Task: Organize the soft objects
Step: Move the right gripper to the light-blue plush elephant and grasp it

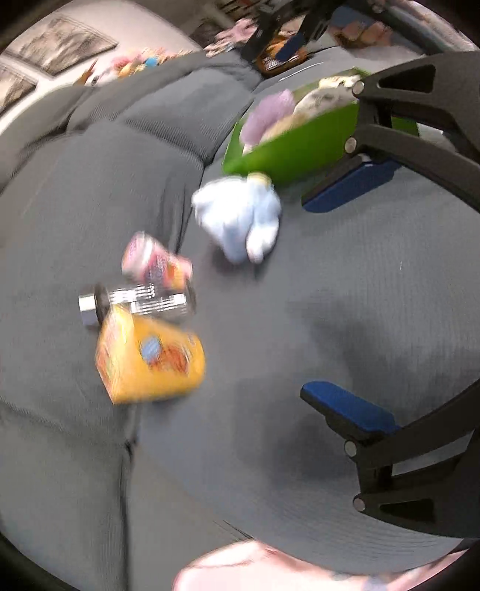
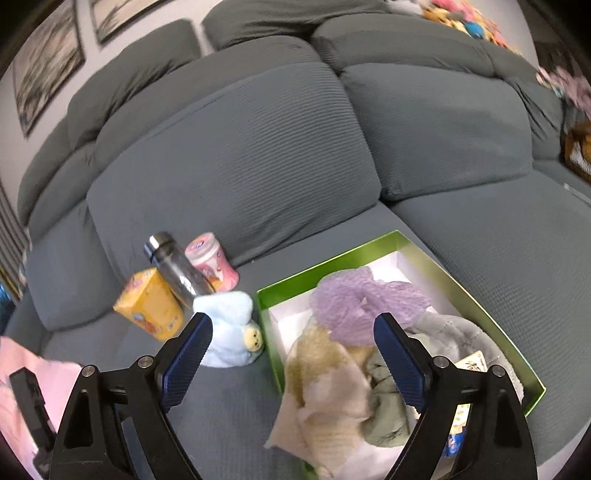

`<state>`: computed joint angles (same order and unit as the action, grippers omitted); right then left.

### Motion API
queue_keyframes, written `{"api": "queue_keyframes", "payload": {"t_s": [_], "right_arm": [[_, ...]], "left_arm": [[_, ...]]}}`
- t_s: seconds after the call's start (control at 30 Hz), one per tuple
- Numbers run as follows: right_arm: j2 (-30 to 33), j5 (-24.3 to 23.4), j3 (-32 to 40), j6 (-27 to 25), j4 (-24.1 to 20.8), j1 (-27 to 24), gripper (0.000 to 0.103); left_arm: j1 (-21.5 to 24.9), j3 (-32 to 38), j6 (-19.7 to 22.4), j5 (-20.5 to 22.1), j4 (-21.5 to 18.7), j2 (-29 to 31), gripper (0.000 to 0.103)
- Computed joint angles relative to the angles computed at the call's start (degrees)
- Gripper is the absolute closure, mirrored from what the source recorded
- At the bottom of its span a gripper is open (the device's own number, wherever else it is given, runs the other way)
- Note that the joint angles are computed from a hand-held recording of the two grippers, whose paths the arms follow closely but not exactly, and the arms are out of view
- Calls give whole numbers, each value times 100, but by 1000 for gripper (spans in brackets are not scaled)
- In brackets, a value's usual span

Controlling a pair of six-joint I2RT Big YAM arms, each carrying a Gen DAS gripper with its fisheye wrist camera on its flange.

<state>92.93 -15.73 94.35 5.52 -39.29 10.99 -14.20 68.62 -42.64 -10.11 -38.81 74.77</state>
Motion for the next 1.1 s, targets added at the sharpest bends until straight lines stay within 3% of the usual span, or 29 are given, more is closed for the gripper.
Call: {"api": "queue_keyframes", "payload": {"t_s": [0.07, 0.2, 0.37, 0.43, 0.57, 0.73, 0.87, 0.93, 1.1], "right_arm": [[-5, 43, 32, -49, -85, 140, 13], [163, 37, 258, -258, -375, 468, 13], [973, 271, 1332, -219, -1407, 929, 13], [1478, 738, 2064, -311, -2030, 1131, 13], [2039, 1498, 2839, -304, -2289, 1405, 13], [3293, 2473, 4649, -486, -3439, 1622, 13], [3976, 2530, 5623, -500, -4196, 1591, 15], [3894, 2610, 5352, -655, -4066, 1598, 27], [2849, 2403, 3500, -893, -2760, 1598, 42]], "left_arm": [[54, 40, -119, -144, -249, 1, 11], [121, -101, -131, -293, -290, -178, 11], [212, -143, -149, -422, -410, -265, 11], [269, -201, -204, -350, -385, -341, 11], [363, -238, -206, -184, -366, -387, 11], [416, -262, -225, -178, -383, -439, 11], [451, -279, -224, -86, -367, -455, 11], [455, -286, -247, -68, -350, -454, 11], [450, -283, -258, -87, -377, -440, 11]]}}
